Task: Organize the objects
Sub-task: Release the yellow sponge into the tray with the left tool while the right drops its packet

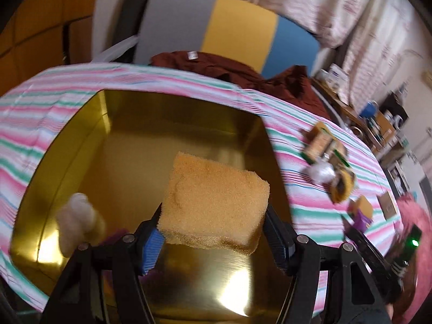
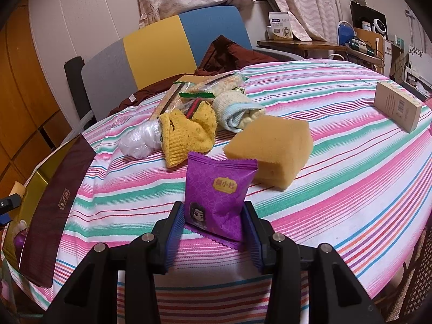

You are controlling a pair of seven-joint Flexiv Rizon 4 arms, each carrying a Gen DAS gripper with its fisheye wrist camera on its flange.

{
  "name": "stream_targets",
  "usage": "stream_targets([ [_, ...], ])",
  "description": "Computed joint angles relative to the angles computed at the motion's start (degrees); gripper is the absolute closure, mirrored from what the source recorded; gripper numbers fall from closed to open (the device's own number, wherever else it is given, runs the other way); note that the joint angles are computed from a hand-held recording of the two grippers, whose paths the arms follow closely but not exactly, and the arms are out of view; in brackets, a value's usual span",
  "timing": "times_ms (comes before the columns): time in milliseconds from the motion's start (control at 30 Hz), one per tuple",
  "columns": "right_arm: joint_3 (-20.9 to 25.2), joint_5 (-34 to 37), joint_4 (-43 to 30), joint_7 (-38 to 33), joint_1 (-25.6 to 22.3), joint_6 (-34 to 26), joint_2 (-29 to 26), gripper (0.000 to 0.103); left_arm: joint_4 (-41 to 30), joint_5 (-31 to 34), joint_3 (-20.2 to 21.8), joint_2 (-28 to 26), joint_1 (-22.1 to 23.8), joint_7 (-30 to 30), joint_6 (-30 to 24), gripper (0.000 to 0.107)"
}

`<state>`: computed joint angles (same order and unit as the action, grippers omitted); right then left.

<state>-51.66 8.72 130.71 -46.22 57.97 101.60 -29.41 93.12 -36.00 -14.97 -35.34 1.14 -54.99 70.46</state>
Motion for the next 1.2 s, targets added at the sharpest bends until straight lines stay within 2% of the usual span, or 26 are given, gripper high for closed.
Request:
stream_targets([
  [100,0.3,0.4,0.4,0.6,0.4,0.1,1.2,0.060,-3.5,2.5,4.0,-1.6,-1.1,-5.2,-3.0,0.039],
  [267,-3.7,0.0,1.2,0.3,4.9,-0.1,1.3,0.060,-9.8,9.6,9.9,-4.7,-2.5,-13.4,-8.3,0.039],
  [467,-6.0,-0.1,0.4,-1.5,8.5,0.2,2.3,0.060,-14.6,13.1,10.8,-7.4,-1.1,-18.5,-11.7,0.038],
  [700,-6.8,-0.2,-1.2,-3.9,11.4,1.1,3.7,0.060,-16.3,16.1,11.4,-8.6,0.1,-21.1,-11.1,0.035],
  [733,-6.7,-0.2,-1.4,-4.4,11.6,1.4,3.9,0.060,-15.7,15.6,10.5,-8.3,0.7,-20.4,-10.6,0.034],
  [800,-6.9,-0.2,-2.0,-5.3,12.3,1.5,4.1,0.060,-14.2,15.6,10.4,-7.5,0.8,-20.3,-9.1,0.019],
  [867,-6.3,-0.4,-2.8,-6.2,12.3,1.6,4.4,0.060,-11.5,14.7,9.4,-6.2,1.3,-20.0,-6.1,0.013],
  [1000,-4.2,-1.2,-4.3,-7.6,11.5,1.4,5.0,0.060,-6.7,10.3,5.5,-3.9,3.8,-17.2,-3.2,0.012],
  [1100,-1.0,-2.3,-5.7,-8.2,9.3,0.9,5.6,0.060,-1.2,5.9,1.3,-1.4,6.1,-12.3,2.1,0.012],
  [1200,3.8,-4.2,-7.3,-8.6,6.0,0.3,6.1,0.060,4.4,3.4,-2.2,1.1,7.8,-6.5,10.6,0.010],
])
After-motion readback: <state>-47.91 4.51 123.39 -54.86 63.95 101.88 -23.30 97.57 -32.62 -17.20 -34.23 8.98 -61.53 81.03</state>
